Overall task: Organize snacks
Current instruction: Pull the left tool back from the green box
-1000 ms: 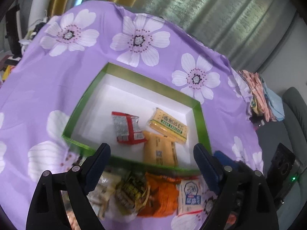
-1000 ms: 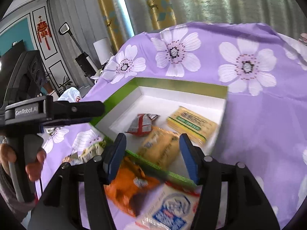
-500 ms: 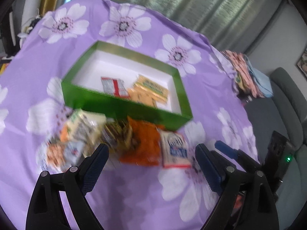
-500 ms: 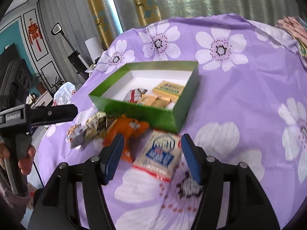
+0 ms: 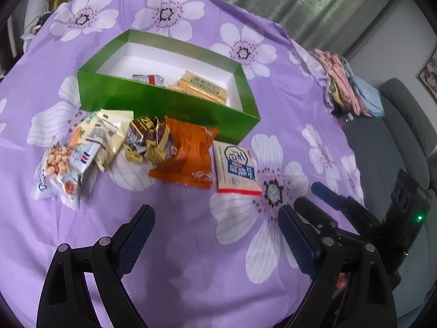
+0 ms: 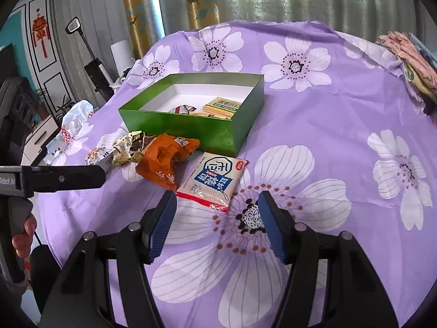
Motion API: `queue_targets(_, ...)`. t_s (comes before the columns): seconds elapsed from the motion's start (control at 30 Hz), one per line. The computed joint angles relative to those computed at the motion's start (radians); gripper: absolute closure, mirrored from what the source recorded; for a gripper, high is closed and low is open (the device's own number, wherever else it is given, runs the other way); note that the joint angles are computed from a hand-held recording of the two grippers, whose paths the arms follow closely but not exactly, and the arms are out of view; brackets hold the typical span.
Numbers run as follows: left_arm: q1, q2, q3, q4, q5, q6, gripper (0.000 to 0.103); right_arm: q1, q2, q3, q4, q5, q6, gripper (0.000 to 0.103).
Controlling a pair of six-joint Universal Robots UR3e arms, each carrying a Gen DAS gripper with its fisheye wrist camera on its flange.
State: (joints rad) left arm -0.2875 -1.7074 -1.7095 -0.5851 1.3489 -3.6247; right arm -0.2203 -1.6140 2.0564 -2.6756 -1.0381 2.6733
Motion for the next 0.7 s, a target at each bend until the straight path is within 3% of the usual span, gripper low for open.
queue_targets(0.3, -0.028, -0.033, 0.037, -0.022, -0.005, -0.009, 0.012, -0.022, -0.056, 0.053, -0.021, 0.004, -0.026, 0.038)
queue_targets(0.7, -0.010, -0.122, 0.095, 0.009, -0.143, -0.023, 0.012, -0.038, -0.028, 0.055, -0.023, 0.027, -0.016, 0.035)
